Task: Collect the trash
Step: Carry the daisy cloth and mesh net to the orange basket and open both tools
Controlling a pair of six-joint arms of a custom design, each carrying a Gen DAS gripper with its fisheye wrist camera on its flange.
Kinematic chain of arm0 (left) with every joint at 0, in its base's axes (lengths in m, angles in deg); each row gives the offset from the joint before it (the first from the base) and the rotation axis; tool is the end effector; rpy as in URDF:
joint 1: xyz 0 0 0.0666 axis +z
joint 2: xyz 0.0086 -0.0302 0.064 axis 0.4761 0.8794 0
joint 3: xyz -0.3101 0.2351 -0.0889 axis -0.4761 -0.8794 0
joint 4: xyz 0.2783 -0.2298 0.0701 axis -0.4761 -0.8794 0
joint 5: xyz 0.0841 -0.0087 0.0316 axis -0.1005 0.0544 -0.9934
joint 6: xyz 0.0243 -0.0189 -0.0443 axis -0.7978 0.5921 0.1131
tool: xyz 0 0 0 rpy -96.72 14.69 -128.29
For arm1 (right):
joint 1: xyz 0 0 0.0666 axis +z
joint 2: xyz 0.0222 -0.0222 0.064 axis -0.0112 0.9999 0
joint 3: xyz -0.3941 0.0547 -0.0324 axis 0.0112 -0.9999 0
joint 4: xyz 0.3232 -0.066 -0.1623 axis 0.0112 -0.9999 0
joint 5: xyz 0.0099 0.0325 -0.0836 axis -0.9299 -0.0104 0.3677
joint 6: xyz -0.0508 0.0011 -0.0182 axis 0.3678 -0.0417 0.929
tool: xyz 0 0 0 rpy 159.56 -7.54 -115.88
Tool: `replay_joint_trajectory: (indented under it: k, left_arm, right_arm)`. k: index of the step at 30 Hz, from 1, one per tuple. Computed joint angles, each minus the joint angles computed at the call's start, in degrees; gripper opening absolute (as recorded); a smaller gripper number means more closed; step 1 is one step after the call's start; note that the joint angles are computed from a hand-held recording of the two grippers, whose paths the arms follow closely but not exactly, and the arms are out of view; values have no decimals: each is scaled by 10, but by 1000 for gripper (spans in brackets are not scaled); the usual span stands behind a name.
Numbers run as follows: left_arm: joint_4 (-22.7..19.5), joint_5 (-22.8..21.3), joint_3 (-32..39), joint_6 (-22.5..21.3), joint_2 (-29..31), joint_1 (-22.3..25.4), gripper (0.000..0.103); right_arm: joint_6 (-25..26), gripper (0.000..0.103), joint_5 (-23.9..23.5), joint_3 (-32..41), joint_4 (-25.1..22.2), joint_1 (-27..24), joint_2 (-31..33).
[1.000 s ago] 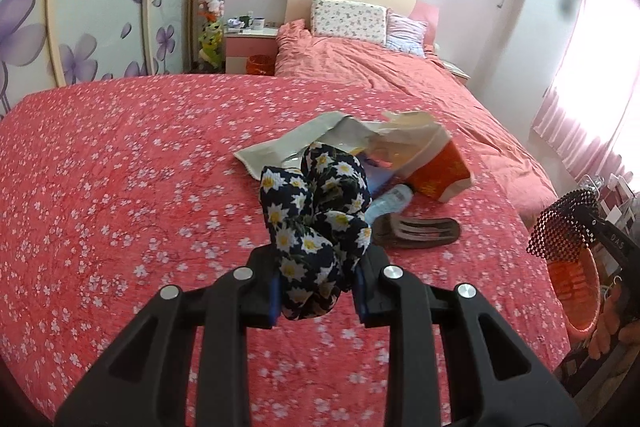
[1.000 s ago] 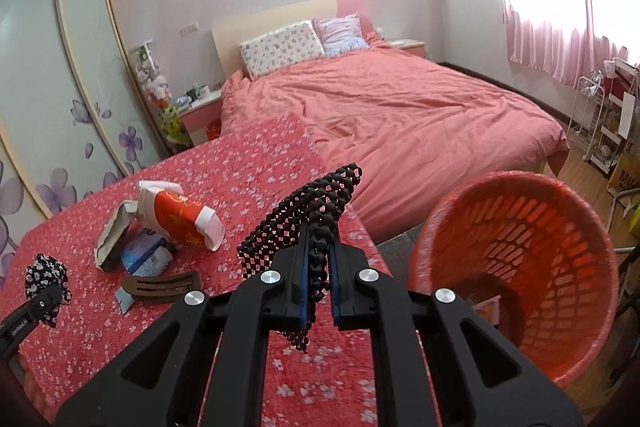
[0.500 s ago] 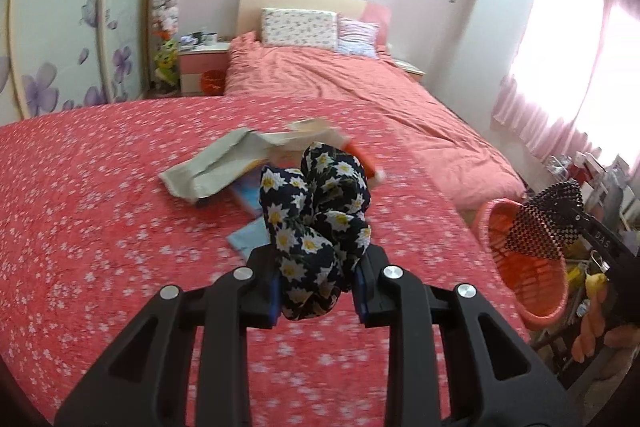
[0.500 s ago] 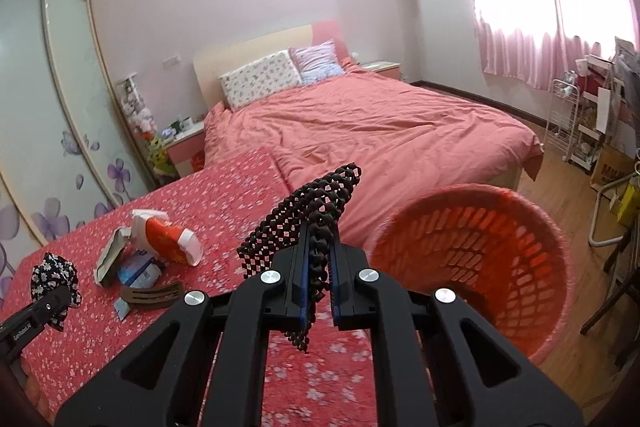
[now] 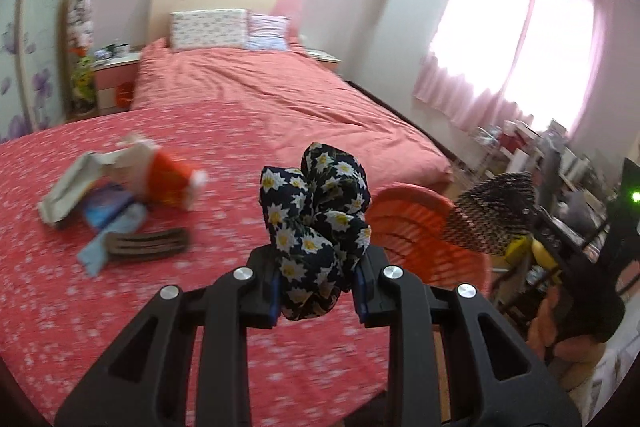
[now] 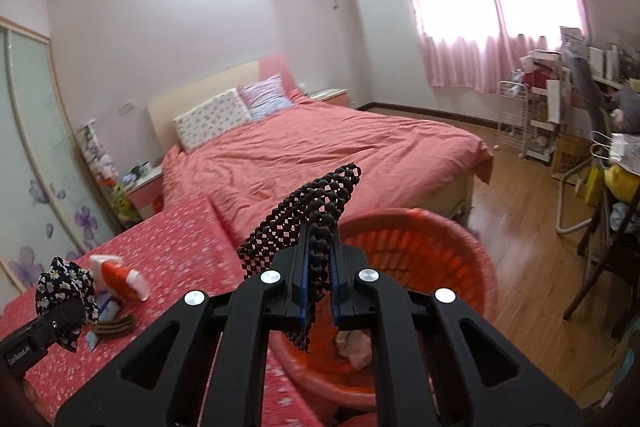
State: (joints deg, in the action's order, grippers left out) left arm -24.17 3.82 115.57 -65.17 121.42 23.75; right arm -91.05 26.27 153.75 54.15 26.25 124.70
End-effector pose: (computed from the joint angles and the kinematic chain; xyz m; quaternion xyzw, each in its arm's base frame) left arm 0.5906 -0.0563 0.4738 0.0122 0.8896 -0.1457 0.4327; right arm 0.6075 0.2915 0.4363 0.1162 0.8391 0.0770 0.5258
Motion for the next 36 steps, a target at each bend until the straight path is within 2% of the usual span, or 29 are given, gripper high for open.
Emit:
replay_joint_trajectory:
  k: [9,16,18,20,22,25,30,36]
  left_arm:
    - [-25,26,69,-11,62,-55,27]
    - [-83,38,170,-19,144,-84,28]
    - [-108,37,204,-21,171,-89,33]
    - [-125,34,229,-17,193,-92,38]
    - [-142,26,250,-18,211,-93,47]
    - [-154,10,265,-21,227,-93,53]
    - [-159,1,268,-19,232,-85,57]
    - [-128,-39,210,-34,193,-66,60]
  right_arm:
    - [-24,8,-2,-16,9,-22,2]
    - [-46,9,-17,-11,-1,-42,9]
    - [-52,9,-30,-3,-12,-47,16]
    - [-52,16,-47,6,-26,-54,24]
    - [-57,35,-59,8,-34,-59,26]
    - [-64,44,-70,8,-46,-62,29]
    - [-65,47,-67,10,-62,-60,30]
    - [-32,57,-32,35,-81,-43,39]
